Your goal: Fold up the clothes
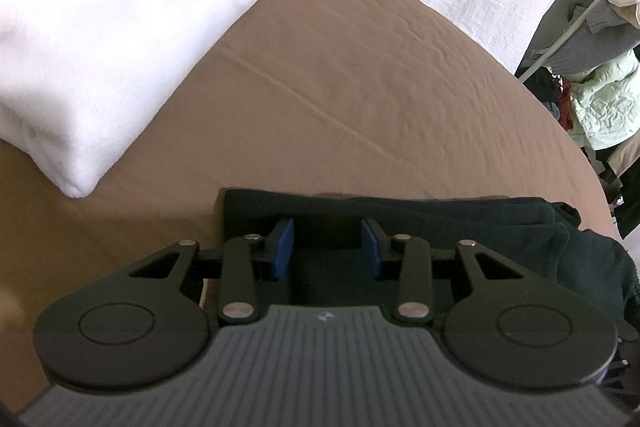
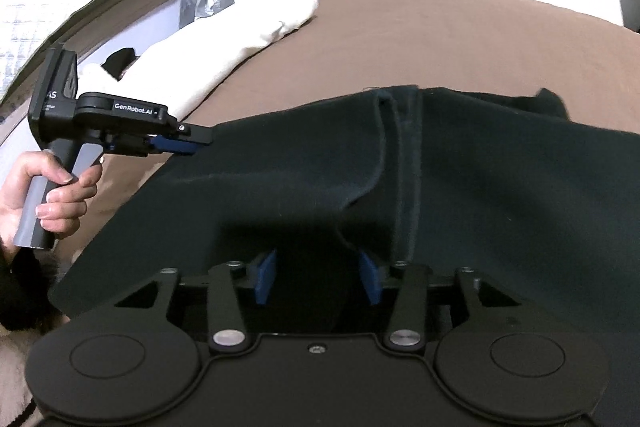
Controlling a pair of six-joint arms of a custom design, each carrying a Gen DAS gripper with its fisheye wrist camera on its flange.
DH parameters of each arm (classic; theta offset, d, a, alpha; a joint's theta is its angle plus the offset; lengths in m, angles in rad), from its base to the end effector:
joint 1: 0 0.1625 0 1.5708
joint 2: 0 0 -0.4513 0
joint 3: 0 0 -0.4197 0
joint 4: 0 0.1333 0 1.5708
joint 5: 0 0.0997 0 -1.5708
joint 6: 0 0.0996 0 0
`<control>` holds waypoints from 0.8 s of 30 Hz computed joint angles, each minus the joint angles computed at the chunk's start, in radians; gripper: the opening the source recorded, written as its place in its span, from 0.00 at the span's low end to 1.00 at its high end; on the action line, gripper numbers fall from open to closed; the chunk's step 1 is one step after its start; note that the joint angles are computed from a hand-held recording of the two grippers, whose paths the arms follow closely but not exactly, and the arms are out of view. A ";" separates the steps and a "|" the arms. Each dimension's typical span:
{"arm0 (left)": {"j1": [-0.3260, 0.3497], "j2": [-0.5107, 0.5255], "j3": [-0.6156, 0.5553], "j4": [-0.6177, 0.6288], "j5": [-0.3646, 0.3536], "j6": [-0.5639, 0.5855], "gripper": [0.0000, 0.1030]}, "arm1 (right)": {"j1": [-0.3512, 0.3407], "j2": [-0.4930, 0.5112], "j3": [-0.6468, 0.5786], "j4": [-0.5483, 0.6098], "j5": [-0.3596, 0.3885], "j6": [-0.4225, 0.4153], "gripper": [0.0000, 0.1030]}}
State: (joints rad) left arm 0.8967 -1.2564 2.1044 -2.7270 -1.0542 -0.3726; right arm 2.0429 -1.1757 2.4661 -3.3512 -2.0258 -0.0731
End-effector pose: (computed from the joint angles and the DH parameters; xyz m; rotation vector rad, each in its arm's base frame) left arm -0.1935 -0.5346 0.2246 0.3018 2.7390 -0.7340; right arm 0.2707 -0.3333 0.1437 0.5741 -2.6315 0.7823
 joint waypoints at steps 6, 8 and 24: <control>0.002 0.003 0.001 -0.008 -0.001 -0.005 0.36 | 0.048 0.017 -0.039 0.029 -0.077 -0.073 0.54; -0.001 0.006 0.001 -0.008 0.007 -0.001 0.36 | 0.051 0.013 -0.037 0.012 -0.058 -0.087 0.54; -0.003 -0.008 -0.001 0.014 0.009 0.001 0.34 | -0.009 -0.047 -0.097 0.089 0.012 0.095 0.04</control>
State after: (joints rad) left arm 0.8939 -1.2640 2.1036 -2.7130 -1.0456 -0.3718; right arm 2.0337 -1.2230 2.3688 -3.2623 -2.0143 0.0221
